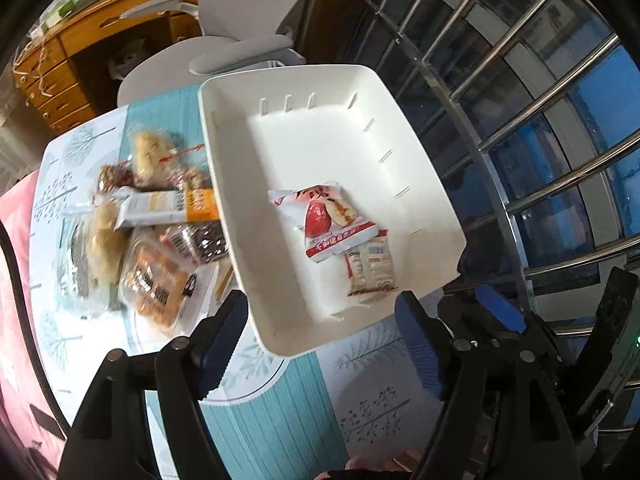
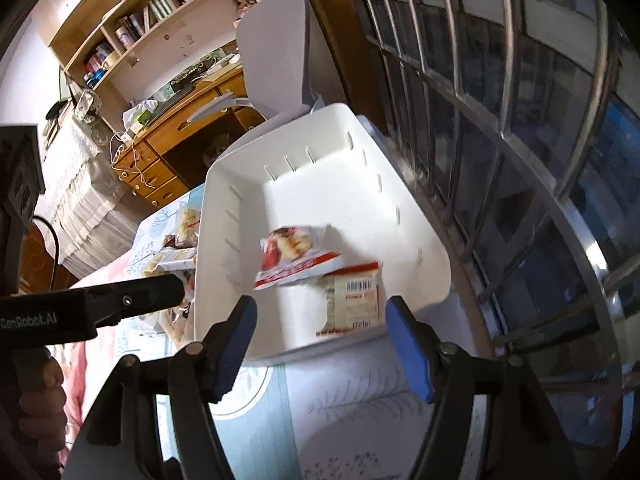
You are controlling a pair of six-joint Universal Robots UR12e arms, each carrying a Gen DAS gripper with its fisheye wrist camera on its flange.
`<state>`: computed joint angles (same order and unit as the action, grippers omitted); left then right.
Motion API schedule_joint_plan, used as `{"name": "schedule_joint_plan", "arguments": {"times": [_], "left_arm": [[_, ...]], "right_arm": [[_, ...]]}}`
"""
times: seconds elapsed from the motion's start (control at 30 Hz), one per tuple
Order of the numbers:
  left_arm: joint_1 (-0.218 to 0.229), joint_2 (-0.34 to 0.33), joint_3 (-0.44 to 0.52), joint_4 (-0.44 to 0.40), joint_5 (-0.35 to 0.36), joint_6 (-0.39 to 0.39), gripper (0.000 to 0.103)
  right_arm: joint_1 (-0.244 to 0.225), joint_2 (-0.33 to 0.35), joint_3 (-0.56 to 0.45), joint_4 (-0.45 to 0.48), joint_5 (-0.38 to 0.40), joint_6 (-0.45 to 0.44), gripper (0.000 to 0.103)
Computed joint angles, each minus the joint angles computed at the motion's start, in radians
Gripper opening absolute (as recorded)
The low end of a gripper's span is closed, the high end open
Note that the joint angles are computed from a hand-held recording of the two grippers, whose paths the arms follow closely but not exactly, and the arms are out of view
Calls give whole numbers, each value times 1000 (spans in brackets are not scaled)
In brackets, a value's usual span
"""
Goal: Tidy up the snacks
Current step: 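Carry both snacks over the white tray and open both tools to drop them, then withdraw both tools from the tray back toward the remaining snacks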
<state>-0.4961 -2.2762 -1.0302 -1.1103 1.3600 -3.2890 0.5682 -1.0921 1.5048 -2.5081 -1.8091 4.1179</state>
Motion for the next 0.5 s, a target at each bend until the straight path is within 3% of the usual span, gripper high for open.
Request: {"name": "schedule_joint_plan", "arguments": {"times": [0.23, 0.5], "left_arm": [[15, 58, -91, 5, 8, -36, 78], [35, 130, -208, 39, 48, -75, 79]], "right_arm": [[-9, -17, 38, -10, 115, 98, 68], [-18, -27, 74, 4, 189, 269, 71]]}}
